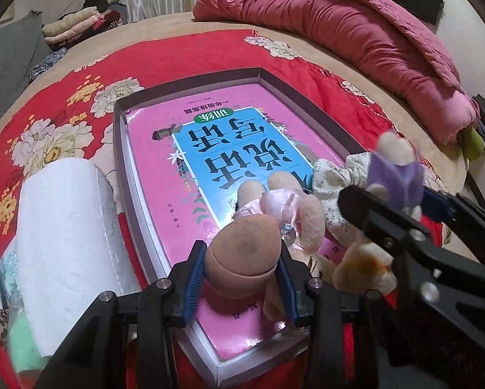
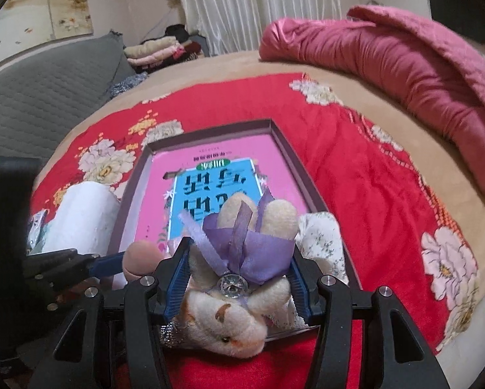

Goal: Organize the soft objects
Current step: 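Lower the sponge onto the box with the left tool while the right tool lowers the bunny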

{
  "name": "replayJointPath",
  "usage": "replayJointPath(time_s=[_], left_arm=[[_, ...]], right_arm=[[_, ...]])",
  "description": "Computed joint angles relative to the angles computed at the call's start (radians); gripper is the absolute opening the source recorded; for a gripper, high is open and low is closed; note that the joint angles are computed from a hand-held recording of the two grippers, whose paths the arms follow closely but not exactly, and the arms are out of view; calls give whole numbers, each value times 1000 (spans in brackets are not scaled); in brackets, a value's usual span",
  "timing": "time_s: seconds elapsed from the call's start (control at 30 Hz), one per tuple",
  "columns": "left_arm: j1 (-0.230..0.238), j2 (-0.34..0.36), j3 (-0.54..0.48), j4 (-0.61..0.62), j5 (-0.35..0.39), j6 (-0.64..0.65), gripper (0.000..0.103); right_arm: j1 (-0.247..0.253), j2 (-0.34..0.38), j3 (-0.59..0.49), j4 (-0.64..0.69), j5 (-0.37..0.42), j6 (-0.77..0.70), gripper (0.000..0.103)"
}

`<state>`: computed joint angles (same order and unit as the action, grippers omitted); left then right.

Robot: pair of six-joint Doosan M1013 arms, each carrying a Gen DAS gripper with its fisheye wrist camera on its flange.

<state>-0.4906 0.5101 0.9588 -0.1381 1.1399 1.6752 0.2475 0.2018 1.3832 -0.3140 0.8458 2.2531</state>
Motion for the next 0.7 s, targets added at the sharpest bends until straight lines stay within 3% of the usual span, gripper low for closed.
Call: replayJointPath(time_s=[0.27,0.4,0.5,0.63,0.7], left_arm=[[-2,-6,10,12,-8,6,42],[-1,-6,10,12,-7,6,42],[0,-5,7,8,-3,4,42],[0,-5,5,8,0,3,42],[-1,-4,5,8,2,1,42]], right_arm=[[-5,18,-15,37,30,-29,61],[-9,18,-13,42,36,-20,73],[-7,13,-8,31,26,-6,73],[6,-3,8,-37,-13,36,74],[23,-25,31,-141,-49,119,74]])
